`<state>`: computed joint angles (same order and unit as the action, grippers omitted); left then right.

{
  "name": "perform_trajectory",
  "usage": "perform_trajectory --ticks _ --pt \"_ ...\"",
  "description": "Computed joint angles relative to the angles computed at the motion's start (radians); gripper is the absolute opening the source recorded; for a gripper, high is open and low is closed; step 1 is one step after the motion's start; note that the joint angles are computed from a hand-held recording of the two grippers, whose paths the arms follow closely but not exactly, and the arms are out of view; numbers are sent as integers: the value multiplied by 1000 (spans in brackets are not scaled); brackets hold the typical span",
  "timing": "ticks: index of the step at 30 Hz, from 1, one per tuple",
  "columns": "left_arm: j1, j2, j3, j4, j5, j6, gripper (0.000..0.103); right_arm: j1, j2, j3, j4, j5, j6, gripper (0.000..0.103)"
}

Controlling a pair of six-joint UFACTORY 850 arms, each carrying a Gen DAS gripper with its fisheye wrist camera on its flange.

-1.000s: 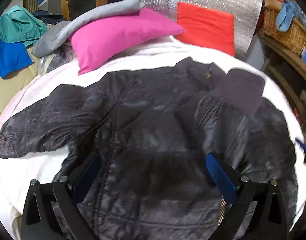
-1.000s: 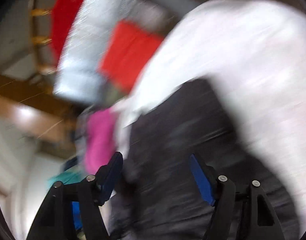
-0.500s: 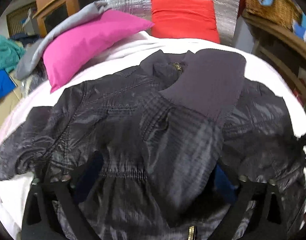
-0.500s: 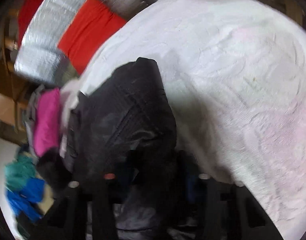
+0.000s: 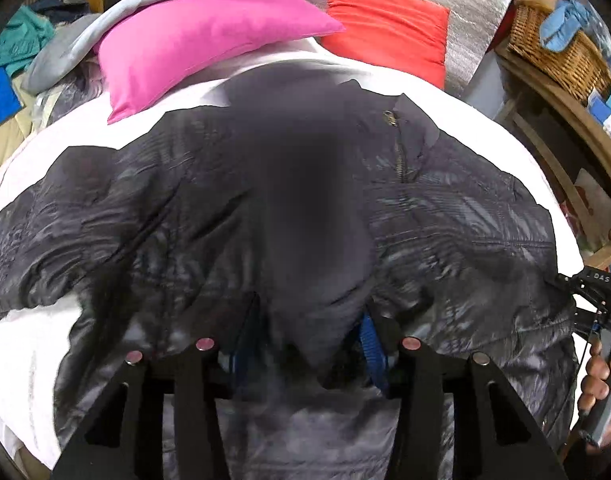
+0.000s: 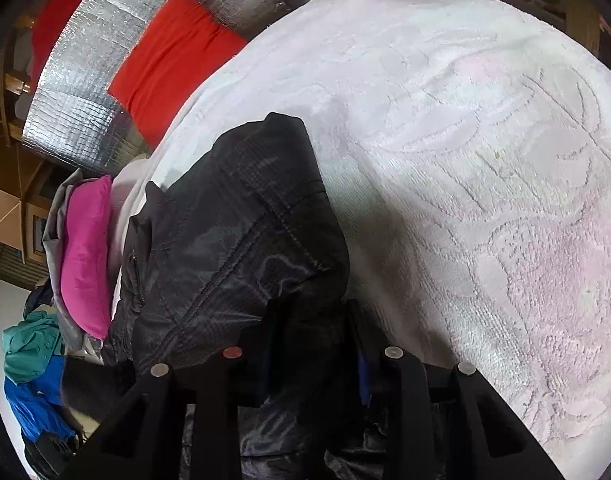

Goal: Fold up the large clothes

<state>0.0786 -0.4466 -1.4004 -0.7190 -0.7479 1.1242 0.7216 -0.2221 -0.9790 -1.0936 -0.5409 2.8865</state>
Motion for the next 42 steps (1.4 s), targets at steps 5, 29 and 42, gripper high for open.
perform_trajectory --ticks 5,29,42 --pt "59 -96 -134 47 -175 -154 66 -2 -9 -11 20 -5 -27 34" --pt "65 -161 -224 35 -235 -191 47 24 16 -38 109 -138 -64 68" --pt "319 -174 -335 -82 -11 -248 71 105 -125 -268 -58 -289 -303 38"
